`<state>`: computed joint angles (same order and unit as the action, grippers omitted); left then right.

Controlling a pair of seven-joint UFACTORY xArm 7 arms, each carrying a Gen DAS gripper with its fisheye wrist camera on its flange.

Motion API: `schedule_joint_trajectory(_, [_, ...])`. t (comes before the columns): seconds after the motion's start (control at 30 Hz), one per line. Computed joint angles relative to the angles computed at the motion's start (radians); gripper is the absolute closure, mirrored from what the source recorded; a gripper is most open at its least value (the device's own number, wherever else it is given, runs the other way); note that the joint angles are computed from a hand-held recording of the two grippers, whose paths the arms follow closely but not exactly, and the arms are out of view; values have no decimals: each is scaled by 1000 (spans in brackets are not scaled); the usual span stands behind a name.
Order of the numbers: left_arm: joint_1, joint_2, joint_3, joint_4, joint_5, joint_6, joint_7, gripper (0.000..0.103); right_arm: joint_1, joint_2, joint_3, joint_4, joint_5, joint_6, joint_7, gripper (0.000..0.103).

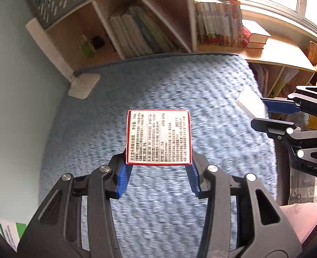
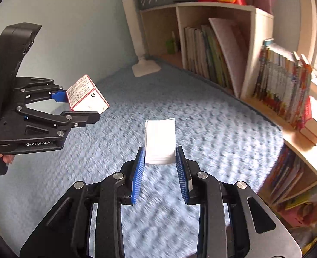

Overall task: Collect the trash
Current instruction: 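Carry the printed box and white card with both tools over the wastebasket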

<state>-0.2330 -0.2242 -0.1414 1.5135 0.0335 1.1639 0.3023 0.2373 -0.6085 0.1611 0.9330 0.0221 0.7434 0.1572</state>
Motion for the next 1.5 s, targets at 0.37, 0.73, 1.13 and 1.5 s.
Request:
schedule_joint_trajectory(0.37, [-125, -19, -140, -26, 33, 3, -201, 61, -100, -382, -156, -167, -7, 228, -151, 73])
schedule_joint_trajectory(0.73, [-284, 17, -237, -52, 61, -14, -360, 61, -278, -654, -295, -255, -48, 465, -282, 73])
schedule_joint_trajectory(1.13, [-443, 152, -271, -95, 72, -49, -464, 61, -509, -844, -464, -375, -149, 676, -373, 73])
schedule_joint_trajectory(1.5, [-562, 326, -254, -137, 71, -100, -451, 61, -721, -926, -585, -562, -258, 750, -451, 73])
